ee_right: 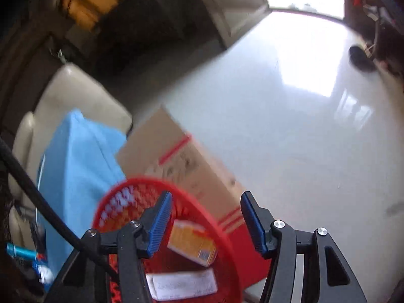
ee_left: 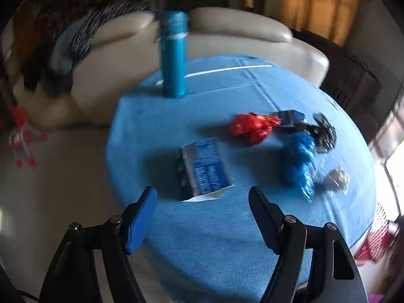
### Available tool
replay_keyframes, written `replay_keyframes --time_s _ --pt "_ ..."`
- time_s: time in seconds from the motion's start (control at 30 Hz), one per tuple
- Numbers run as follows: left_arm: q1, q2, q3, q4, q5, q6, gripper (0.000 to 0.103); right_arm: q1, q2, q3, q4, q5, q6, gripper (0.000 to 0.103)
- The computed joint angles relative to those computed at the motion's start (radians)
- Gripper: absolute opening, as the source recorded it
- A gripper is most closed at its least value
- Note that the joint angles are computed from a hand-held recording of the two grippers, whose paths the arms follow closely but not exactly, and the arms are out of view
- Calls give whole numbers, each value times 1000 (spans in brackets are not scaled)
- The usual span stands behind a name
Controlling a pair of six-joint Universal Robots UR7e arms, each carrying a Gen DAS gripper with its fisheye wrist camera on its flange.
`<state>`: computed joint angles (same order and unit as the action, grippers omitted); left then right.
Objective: Collect trash
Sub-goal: 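Grasp the blue medicine box with the left tool while the right tool grasps the clear tray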
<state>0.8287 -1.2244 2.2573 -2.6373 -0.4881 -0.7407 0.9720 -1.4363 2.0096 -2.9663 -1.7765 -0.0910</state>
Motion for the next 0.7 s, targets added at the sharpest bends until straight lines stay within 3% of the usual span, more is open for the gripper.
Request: replay_keyframes --time_s 0.03,0.13,0.23,0.27,0.37,0.43,0.53,0.63,0.7 --pt "10 -10 5 -8 -15 -10 76 3 7 2 24 13 6 62" --pt "48 3 -16 -40 -53 -10 76 49 27 34 -17 -42 -38 62" --pt "76 29 -28 -135 -102 30 76 55 4 58 52 -39 -51 62" --pt "81 44 -35 -169 -114 51 76 72 8 72 31 -73 -61 62" --pt "85 108 -86 -235 -158 130 76 139 27 115 -177 -275 -151 62" --pt "85 166 -135 -242 -178 184 76 191 32 117 -259 -307 -208 62" --pt "74 231 -189 -245 -199 226 76 282 21 131 -296 -223 -313 62" --pt "75 283 -234 -278 -285 247 76 350 12 128 -167 -45 -362 62" --pt "75 312 -270 -272 -315 276 76 395 49 114 -125 -2 -371 62"
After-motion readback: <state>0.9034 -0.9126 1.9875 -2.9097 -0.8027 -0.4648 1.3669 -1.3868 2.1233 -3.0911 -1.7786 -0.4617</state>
